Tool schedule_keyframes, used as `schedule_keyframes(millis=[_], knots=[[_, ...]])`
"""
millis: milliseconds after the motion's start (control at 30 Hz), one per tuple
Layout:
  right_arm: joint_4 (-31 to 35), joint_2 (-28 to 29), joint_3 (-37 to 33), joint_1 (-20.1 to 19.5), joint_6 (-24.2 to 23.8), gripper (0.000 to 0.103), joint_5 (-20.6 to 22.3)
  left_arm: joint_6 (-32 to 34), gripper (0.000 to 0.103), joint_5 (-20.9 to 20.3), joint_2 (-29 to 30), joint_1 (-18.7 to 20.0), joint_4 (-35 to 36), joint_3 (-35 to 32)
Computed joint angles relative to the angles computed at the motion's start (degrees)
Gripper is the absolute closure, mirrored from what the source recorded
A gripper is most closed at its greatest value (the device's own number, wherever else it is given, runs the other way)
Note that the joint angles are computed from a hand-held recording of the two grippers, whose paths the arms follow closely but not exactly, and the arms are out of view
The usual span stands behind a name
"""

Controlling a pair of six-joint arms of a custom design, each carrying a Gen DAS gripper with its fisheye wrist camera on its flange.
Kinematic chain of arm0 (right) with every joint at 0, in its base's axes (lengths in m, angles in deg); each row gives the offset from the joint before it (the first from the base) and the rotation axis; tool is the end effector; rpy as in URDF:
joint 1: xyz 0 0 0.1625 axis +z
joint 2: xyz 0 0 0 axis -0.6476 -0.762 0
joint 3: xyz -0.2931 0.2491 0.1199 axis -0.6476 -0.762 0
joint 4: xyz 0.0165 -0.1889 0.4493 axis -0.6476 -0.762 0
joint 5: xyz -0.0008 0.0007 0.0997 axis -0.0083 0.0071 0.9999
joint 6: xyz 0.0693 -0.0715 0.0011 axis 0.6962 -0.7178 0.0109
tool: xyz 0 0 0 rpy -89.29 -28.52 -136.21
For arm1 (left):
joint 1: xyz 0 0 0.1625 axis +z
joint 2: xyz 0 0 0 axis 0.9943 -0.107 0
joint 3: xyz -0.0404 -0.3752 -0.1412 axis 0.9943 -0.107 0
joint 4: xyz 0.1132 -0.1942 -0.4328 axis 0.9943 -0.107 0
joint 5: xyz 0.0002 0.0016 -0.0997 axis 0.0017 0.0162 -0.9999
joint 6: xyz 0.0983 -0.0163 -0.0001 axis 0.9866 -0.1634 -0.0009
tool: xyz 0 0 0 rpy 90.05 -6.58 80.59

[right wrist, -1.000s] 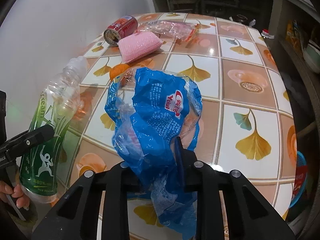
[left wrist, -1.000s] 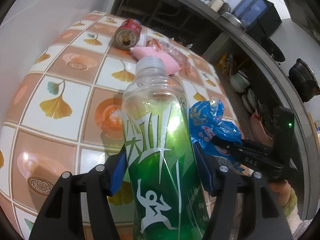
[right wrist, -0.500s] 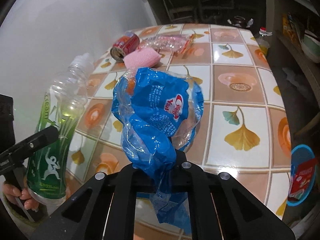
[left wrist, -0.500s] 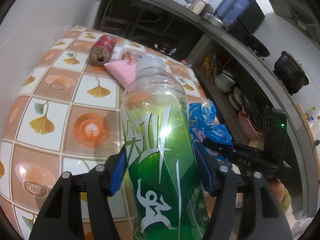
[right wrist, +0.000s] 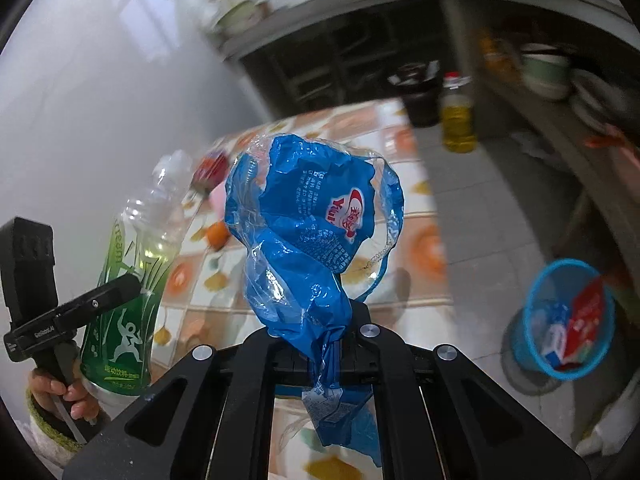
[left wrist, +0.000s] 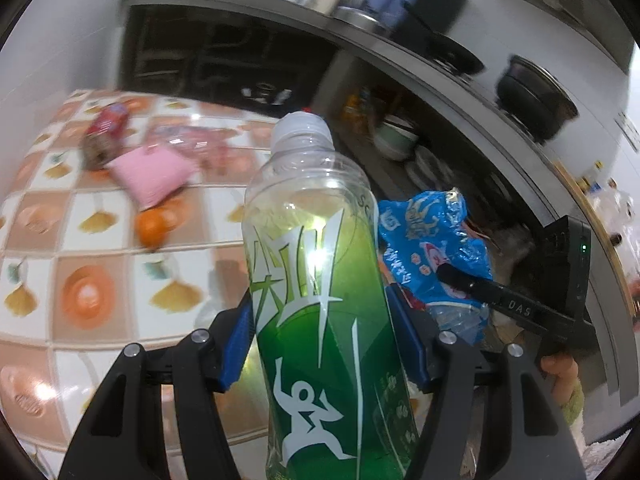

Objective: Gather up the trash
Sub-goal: 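Carry the blue bag and green bottle over the blue wastebasket and lower them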

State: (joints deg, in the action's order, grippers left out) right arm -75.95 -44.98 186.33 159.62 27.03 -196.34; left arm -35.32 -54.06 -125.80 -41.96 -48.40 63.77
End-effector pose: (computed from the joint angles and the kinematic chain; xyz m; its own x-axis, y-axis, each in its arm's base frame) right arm 0.4270 -0.5654 0.2087 -0.8713 -0.3431 0.3509 -0.4703 0.7881 -0.3970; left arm -0.2267 -0.4671 0.4685 -0.9334 0.0672 -0.3525 0.2758 0.7628 -0.5849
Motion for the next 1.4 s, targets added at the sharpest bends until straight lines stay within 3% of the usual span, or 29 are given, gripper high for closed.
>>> schedule_keyframes(millis=[367,500,667,833,1067,1400], knots=[[-7.50,-13.68,10.83,-4.57,5.77,0.098,-8.77,10.72,0.042,-13.03,18.24,0.83,-6.80,-9.31],[-8.92,-17.61,14.36,-7.12,8.30,0.098,-11.53,12.79,0.042,-16.26,25.05,1.37,-6.41,-13.55],[-8.77,-20.12,17.21,-11.42,11.21,0.098,-11.91,13.41,0.042,-21.49,36.16,3.55,-2.33,-21.43],[-8.38,-19.16,18.39,-16.97,13.83,0.098,-10.20,12.03,0.042,-24.19,49.00,6.52,5.40,-31.91],[-7.49,-13.70,15.57,-24.68,16.83,0.098,-4.96,9.09,0.042,-23.72,68.66,11.24,19.99,-50.09],[-1.33,-2.01,4.23,-30.65,18.82,0.097,-8.13,5.89,0.042,-22.07,87.01,15.15,28.25,-68.46]])
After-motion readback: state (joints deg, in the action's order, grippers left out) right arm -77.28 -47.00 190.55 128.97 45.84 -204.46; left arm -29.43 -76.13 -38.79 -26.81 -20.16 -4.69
